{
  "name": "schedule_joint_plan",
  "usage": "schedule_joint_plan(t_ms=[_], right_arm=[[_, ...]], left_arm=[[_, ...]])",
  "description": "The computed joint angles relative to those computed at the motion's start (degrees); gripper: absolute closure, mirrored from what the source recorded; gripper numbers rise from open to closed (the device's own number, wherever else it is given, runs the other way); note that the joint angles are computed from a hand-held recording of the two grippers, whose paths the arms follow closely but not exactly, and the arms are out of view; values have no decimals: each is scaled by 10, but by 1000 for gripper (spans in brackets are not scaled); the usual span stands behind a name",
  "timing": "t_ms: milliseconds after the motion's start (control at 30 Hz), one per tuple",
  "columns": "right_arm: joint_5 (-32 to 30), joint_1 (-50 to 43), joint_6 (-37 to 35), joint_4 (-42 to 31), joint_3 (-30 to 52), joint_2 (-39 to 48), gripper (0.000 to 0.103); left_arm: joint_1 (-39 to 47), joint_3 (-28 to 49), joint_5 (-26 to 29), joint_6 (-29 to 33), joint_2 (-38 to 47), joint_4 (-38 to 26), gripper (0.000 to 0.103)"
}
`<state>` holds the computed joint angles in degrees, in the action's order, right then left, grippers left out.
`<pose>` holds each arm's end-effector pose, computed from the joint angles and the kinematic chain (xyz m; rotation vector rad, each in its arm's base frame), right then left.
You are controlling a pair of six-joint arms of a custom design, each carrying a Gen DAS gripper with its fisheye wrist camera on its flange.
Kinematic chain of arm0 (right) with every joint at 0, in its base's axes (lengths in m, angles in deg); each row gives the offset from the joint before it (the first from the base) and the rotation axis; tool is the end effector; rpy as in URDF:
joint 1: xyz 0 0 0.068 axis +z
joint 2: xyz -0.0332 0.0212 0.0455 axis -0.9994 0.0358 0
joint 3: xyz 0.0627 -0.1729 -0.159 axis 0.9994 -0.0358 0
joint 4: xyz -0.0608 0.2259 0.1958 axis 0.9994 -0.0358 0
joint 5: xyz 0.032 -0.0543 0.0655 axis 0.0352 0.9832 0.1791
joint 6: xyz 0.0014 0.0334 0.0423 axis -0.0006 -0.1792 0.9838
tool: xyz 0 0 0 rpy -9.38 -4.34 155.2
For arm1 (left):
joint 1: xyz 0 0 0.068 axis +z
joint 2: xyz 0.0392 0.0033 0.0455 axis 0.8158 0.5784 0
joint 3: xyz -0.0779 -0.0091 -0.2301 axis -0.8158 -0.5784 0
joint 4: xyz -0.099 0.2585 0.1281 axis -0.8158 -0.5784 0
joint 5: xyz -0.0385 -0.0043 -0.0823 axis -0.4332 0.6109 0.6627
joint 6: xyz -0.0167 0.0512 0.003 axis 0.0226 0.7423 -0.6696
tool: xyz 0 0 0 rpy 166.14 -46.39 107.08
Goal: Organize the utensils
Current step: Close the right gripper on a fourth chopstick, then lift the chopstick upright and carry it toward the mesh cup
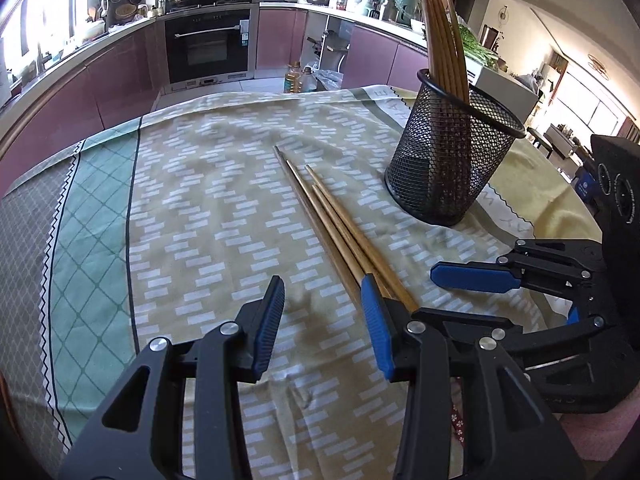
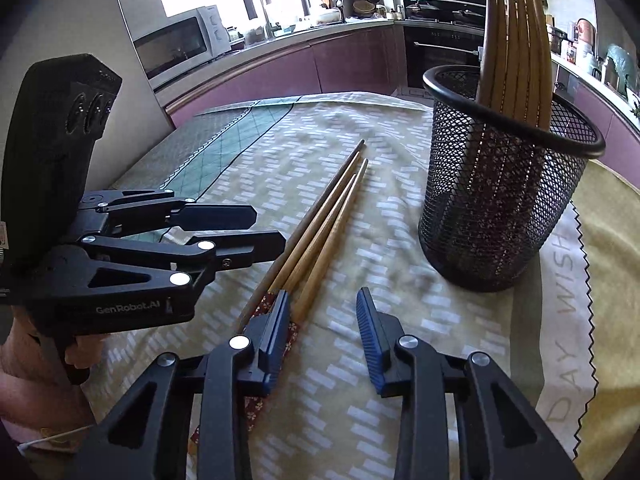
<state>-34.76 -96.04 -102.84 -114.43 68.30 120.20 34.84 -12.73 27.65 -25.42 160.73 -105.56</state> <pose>0.3023 -0.0226 0.1914 -0.7588 2.3766 0.5166 0.3105 -0.1126 0.1617 0.1887 2.4630 -0.2607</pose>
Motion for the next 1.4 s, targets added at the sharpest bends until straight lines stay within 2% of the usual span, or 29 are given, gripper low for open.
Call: schedule_joint_plan(t_ms=[333, 600, 767, 967, 1067, 1200, 1400], right_arm=[[-1, -12, 1, -4, 2, 3, 73], [15, 5, 17, 16, -1, 3, 77], [37, 29, 35, 40, 3, 10, 80], [54, 52, 63, 63, 25, 40, 88], [44, 48, 73, 60, 35, 52, 95], [18, 29, 79, 48, 42, 59, 97], [-33, -6, 62, 18, 46, 45, 97]], left_arm=[[-1, 30, -9, 9, 38, -3, 65], [5, 28, -3, 11, 32, -13, 73], [9, 46, -5, 16, 50, -20, 69], [16, 83, -2, 19, 89, -25, 80], [18, 82, 5, 12, 88, -22, 91], [13, 54, -7, -9, 66, -3, 93], [17, 4, 11, -30, 1, 4, 97]])
